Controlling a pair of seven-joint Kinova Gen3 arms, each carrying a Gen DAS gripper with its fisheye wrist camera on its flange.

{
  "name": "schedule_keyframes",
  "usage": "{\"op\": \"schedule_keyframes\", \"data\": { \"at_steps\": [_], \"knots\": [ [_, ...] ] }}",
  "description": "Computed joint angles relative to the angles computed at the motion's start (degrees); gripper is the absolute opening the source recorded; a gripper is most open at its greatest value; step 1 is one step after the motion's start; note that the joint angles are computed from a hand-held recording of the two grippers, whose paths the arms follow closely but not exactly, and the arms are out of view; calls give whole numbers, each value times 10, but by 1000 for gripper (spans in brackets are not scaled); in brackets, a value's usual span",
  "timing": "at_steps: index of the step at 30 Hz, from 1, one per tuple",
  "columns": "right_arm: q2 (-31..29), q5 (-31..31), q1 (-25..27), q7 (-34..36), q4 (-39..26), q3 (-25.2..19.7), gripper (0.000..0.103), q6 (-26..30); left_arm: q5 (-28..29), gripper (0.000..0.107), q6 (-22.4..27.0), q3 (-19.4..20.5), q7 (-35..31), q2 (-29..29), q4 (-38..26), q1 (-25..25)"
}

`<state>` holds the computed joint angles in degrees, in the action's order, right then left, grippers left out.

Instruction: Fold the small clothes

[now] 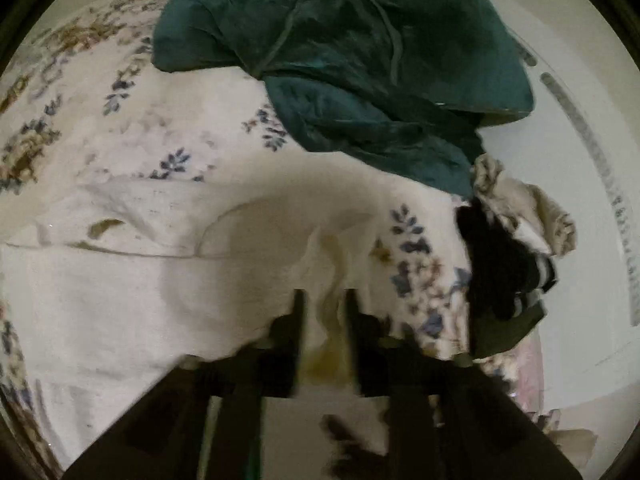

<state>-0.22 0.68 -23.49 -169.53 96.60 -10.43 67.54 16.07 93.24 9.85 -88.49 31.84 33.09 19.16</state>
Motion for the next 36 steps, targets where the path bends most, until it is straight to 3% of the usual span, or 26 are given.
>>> {"op": "schedule_keyframes", "data": {
  "at_steps": [1,3,6,9,14,16,17,20,22,24,27,29,32,36],
  "knots": [
    [-25,-11,9,16,14,8,79,2,8,61,-12,0,-4,-9,18,-17],
    [-67,-27,31,50,32,28,79,3,15,84,-41,-5,-8,-38,71,-49],
    [-88,-29,63,66,28,28,79,-3,-38,85,-86,-40,-23,-83,150,-90],
    [-95,-29,88,105,4,40,79,4,-104,85,-115,-99,-28,-101,196,-92],
    [-8,-2,113,148,-65,32,76,18,-172,85,-139,-100,4,-87,244,-143],
    [45,12,91,140,-96,34,22,14,-175,85,-151,-99,15,-81,254,-154],
    [70,33,80,137,-113,31,7,23,-175,85,-155,-98,21,-76,254,-159],
    [90,103,5,134,-168,73,6,78,-165,85,-148,-90,31,-50,223,-168],
    [87,131,-16,126,-180,93,6,97,-161,85,-144,-86,28,-29,198,-171],
    [98,123,5,128,-183,92,6,110,-167,85,-140,-85,22,-6,180,-167],
    [131,60,81,188,-201,51,8,137,-189,85,-107,-88,6,37,141,-152],
    [144,25,102,210,-210,46,19,144,-184,85,-100,-84,-13,48,136,-160],
    [125,29,69,194,-208,75,58,139,-177,85,-113,-83,-38,26,161,-170],
    [68,43,48,152,-176,62,59,127,-151,85,-133,-76,-75,-46,235,-195]
  ]
}}
